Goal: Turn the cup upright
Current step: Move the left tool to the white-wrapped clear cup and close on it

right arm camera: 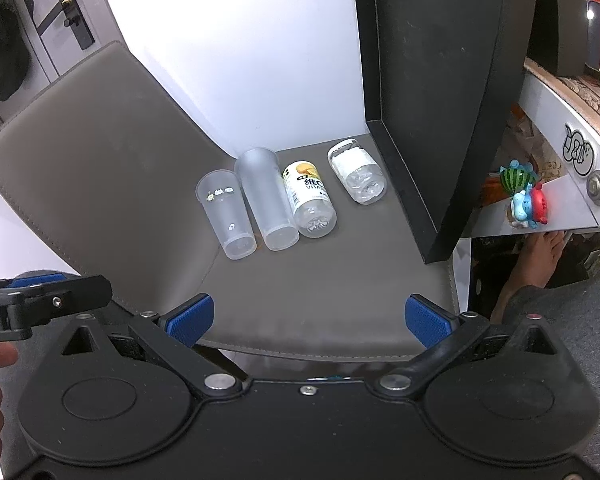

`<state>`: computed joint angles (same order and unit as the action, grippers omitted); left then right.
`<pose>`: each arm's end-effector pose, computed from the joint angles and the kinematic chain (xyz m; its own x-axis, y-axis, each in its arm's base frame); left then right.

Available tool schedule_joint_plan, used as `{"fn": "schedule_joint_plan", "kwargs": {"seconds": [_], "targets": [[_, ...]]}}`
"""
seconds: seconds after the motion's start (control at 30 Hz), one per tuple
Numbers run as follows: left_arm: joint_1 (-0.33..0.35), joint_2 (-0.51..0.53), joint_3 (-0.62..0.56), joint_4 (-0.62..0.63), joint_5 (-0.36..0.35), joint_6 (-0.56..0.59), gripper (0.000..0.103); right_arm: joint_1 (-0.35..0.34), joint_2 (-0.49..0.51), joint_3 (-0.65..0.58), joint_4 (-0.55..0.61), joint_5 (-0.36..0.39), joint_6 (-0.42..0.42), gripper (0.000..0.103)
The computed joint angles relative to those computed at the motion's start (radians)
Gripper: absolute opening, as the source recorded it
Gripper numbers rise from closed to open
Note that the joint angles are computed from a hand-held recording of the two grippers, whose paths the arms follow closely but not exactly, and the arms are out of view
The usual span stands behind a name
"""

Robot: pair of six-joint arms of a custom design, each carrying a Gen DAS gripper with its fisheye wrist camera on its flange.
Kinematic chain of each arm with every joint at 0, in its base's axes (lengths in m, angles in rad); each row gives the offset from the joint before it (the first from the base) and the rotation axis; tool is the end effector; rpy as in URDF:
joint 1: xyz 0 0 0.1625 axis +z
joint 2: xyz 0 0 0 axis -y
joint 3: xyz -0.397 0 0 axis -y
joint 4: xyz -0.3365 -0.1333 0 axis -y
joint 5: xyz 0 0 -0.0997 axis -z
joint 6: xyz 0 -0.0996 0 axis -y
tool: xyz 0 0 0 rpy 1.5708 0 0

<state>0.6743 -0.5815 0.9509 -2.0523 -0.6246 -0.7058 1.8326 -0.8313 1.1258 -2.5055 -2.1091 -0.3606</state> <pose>-0.4531 -0.6362 0.2123 -0.8353 -0.0979 -0.5410 0.3080 0.7317 -0.6080 0.2659 -0.6748 0.3491 -0.7769 -0.2045 0.5955 -0.5148 0.7508 -0.4139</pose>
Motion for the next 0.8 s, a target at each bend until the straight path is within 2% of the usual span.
{"fn": "schedule_joint_plan", "kwargs": {"seconds": [0.4,0.57,0.8], "targets": [[0.043,0.054,-0.110,-0.018,-0.026,0.047,0.096,-0.015,0.039,-0.022,-0.096,0.029,-0.014,0.103],[0.065,0.097,-0.191,-0.029,-0.050,0.086,0.095,-0.025,0.059,-0.043,-0.118,0.027,-0.010,0.102],[0.103,0.191,-0.379,0.047,-0.102,0.116,0.095,-0.036,0.083,-0.073,-0.134,0.027,0.006,0.101]]}}
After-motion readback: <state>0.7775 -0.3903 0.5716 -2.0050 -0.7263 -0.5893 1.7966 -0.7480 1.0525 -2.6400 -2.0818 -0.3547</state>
